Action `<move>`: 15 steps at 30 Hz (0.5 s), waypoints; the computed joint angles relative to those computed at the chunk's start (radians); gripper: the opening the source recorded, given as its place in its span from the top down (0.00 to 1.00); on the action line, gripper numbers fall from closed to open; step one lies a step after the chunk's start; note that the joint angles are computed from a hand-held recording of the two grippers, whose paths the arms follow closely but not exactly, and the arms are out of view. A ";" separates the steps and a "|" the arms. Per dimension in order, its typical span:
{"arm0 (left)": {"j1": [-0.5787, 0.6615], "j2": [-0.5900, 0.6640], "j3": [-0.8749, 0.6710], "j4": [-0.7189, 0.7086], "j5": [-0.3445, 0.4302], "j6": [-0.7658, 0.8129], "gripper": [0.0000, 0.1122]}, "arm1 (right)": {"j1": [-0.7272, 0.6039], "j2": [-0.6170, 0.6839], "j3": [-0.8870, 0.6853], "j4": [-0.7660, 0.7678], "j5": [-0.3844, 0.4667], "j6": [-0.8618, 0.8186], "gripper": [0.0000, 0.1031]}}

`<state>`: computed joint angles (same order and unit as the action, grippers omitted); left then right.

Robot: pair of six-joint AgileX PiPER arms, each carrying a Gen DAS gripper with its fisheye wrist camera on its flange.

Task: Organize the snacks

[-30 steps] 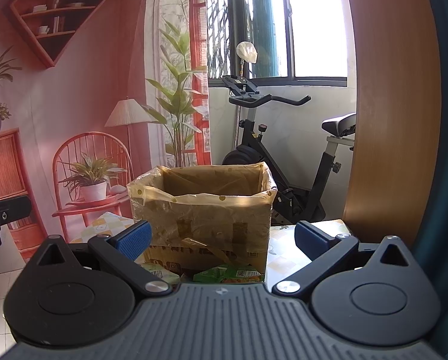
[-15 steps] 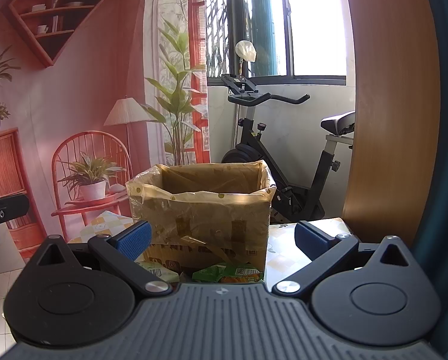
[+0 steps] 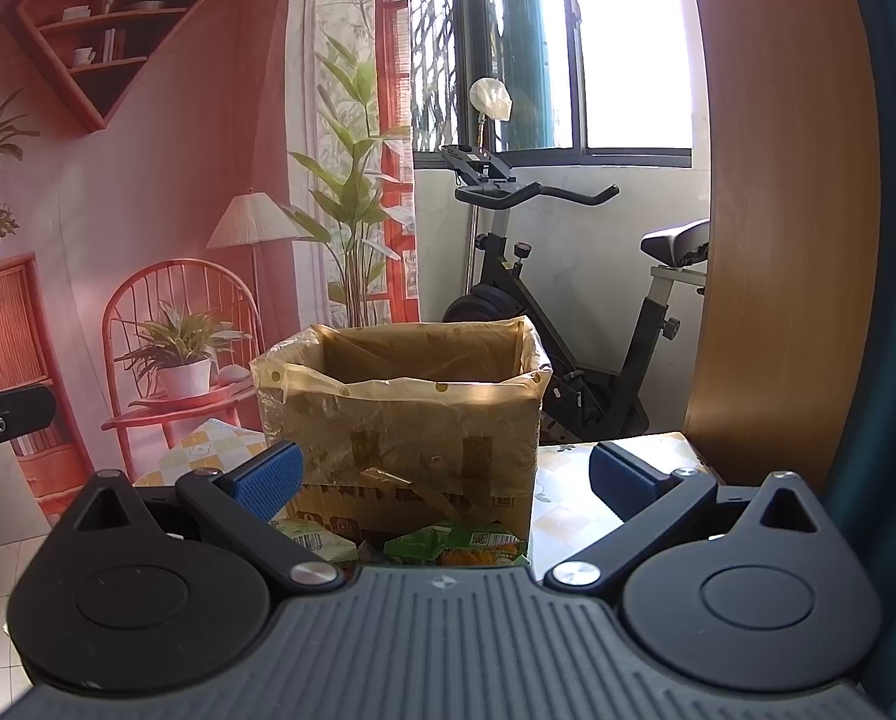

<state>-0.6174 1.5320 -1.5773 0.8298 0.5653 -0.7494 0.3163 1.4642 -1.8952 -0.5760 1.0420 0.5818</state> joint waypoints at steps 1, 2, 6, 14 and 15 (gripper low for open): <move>0.002 0.000 0.001 -0.005 0.000 0.003 0.09 | -0.001 0.004 -0.009 0.000 0.004 -0.003 0.00; 0.003 0.001 -0.001 -0.007 0.002 0.003 0.09 | 0.006 0.003 -0.007 -0.008 0.006 0.004 0.00; 0.008 0.003 -0.005 -0.020 0.003 0.008 0.09 | 0.017 0.008 -0.020 -0.013 0.019 0.007 0.00; 0.014 0.010 -0.017 -0.043 0.006 0.006 0.08 | 0.010 -0.027 0.063 -0.022 -0.020 0.032 0.00; 0.013 0.010 -0.014 -0.032 0.006 -0.008 0.08 | 0.010 -0.028 0.064 -0.022 -0.020 0.033 0.00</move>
<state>-0.6043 1.5416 -1.5915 0.7975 0.5710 -0.7570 0.3263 1.4363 -1.8315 -0.5985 1.0217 0.6147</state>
